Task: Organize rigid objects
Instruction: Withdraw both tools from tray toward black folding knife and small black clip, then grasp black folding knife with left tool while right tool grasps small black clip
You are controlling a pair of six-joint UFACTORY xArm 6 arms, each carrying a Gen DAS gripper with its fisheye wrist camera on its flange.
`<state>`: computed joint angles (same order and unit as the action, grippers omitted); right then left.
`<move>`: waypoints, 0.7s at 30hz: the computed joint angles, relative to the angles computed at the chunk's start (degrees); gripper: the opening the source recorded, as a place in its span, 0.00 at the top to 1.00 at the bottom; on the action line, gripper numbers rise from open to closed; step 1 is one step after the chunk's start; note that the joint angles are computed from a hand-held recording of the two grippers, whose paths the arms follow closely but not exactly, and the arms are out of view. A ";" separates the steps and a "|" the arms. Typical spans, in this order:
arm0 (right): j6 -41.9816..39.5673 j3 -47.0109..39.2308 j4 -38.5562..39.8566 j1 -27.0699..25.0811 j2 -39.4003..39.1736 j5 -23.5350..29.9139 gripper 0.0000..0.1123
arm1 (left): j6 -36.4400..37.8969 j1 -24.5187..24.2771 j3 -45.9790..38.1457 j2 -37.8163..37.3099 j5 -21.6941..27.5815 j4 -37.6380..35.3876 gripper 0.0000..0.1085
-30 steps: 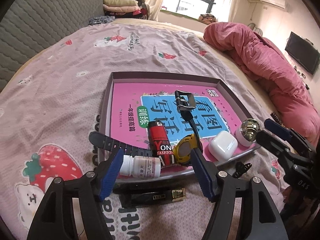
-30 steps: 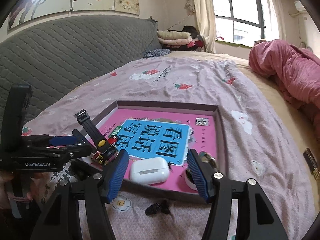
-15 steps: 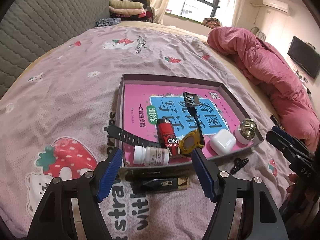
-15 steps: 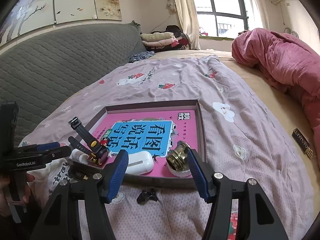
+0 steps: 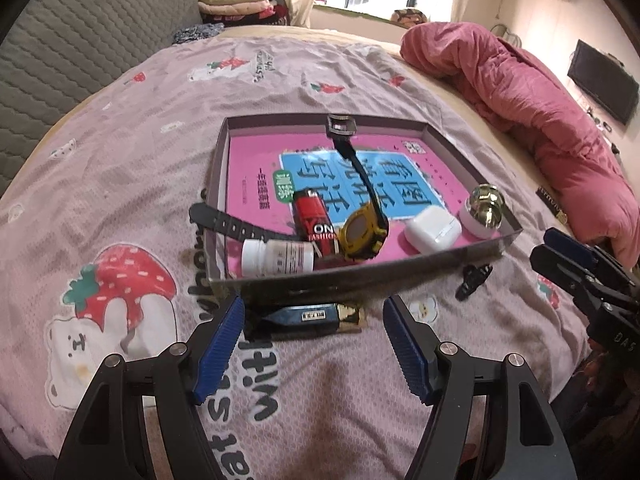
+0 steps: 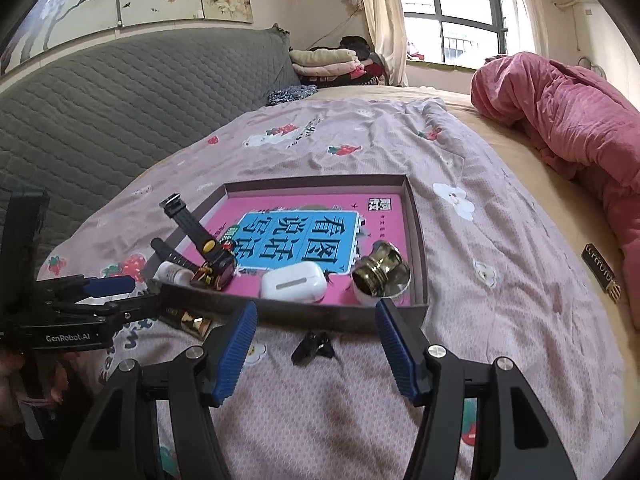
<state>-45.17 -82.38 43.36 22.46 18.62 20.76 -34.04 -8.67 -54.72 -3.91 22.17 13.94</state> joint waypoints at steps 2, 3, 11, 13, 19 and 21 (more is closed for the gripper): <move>0.93 0.42 -0.76 -0.10 -0.28 0.25 0.46 | 0.57 -0.16 0.51 -0.19 0.13 -1.68 0.32; 1.36 0.63 -1.08 -0.17 -0.44 0.54 0.46 | 1.09 -0.25 0.75 -0.26 0.24 -2.52 0.32; 3.87 1.68 -3.60 -0.34 -0.92 2.67 0.46 | 2.25 -1.04 0.00 1.44 1.64 -4.12 0.32; 4.88 1.57 -5.01 -0.21 -0.54 2.93 0.46 | 3.22 -1.22 -0.30 2.26 1.65 -5.48 0.32; 6.24 0.92 -6.41 -0.17 0.42 3.71 0.46 | 4.75 -1.27 -1.33 4.20 1.79 -7.26 0.30; 6.93 0.65 -7.08 -0.15 0.79 3.99 0.46 | 6.07 -1.29 -1.55 4.68 1.31 -9.19 0.28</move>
